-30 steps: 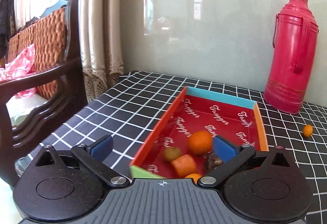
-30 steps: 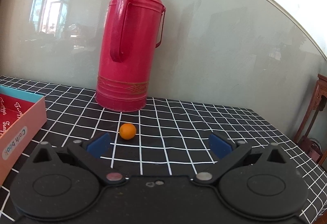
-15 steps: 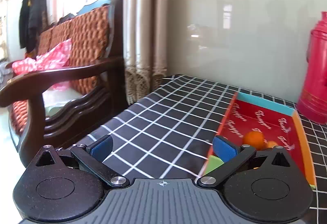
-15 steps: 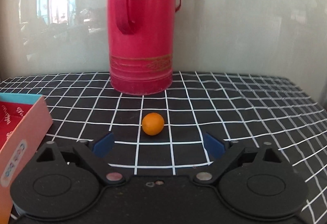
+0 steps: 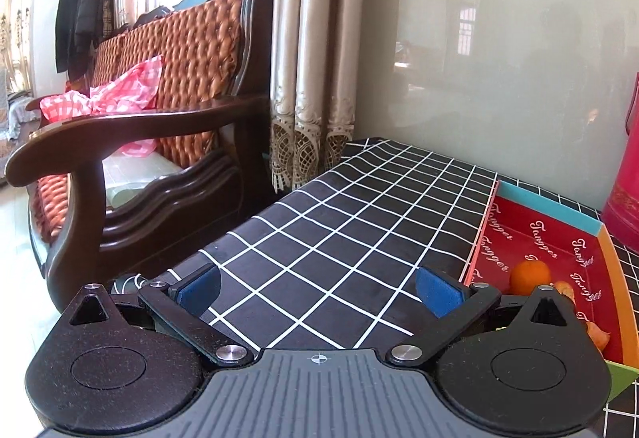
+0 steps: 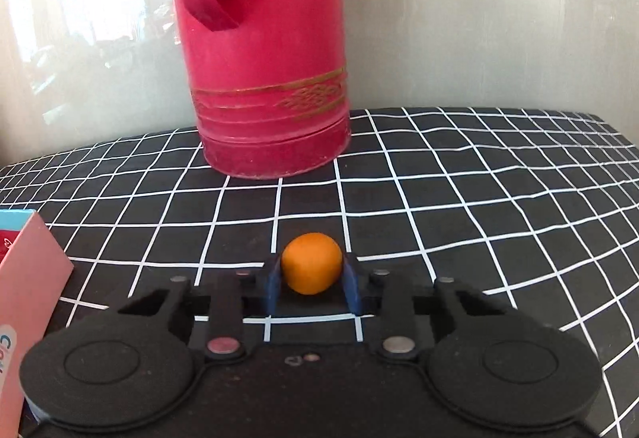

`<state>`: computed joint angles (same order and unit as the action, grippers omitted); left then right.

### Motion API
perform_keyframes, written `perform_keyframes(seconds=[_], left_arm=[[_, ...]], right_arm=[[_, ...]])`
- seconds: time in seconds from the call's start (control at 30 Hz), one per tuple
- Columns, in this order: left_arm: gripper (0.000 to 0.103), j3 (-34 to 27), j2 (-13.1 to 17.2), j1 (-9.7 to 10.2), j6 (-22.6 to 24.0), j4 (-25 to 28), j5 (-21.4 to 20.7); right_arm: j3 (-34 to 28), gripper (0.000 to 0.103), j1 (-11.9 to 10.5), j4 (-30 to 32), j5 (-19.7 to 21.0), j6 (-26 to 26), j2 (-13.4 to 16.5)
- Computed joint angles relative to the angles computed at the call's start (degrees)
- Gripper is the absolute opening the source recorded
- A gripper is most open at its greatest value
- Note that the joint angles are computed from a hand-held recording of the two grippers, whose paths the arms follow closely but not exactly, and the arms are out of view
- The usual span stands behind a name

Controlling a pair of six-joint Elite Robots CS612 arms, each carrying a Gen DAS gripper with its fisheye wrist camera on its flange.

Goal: Organize fruits
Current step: 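Carry the kumquat with the right gripper and release into the box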

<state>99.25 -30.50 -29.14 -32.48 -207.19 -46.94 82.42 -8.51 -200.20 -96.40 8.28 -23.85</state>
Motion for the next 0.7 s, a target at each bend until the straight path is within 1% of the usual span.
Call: perform_keyframes(seconds=[0.07,0.13,0.2,0.27,0.37,0.47,0.53,0.6,0.7], left_arm=[[0.103,0.0,0.0,-0.02,0.1,-0.1,-0.1],[0.103,0.1,0.0,-0.08,0.3,-0.3,0.2],[0.103,0.2,0.0,-0.06,0.0,-0.3,0.3],[0.103,0.4,-0.2,0.05,-1.1,0.1,0.4],[0.103,0.7,-0.5,0.21,-3.2,1.3,0.2],[0.103,1.0,-0.7,0.28,-3.8,2.0,0.3],[0.103,1.2,-0.7,0.22,-3.9,2.4,0.8],[0.103,1.4,-0.8,0.27,-3.9,2.9,1.1],[0.103,1.7,-0.8,0.29,-3.9,3.3,1.9]], right_arm=[[0.3,0.024,0.0,-0.4,0.5,-0.5,-0.1],[1.1,0.024,0.0,-1.5,1.9,-0.9,-0.5],[2.5,0.024,0.2,-4.5,4.1,-1.9,-1.1],[4.3,0.024,0.2,-8.2,8.4,-3.5,-1.8],[6.8,0.024,0.5,-13.2,16.2,-6.5,-2.7],[8.4,0.024,1.3,-15.5,22.6,-11.0,-3.3],[9.2,0.024,1.8,-15.4,26.0,-14.1,-3.6],[9.8,0.024,2.5,-14.6,27.6,-17.3,-3.9],[10.5,0.024,3.5,-12.9,27.3,-21.0,-4.1]])
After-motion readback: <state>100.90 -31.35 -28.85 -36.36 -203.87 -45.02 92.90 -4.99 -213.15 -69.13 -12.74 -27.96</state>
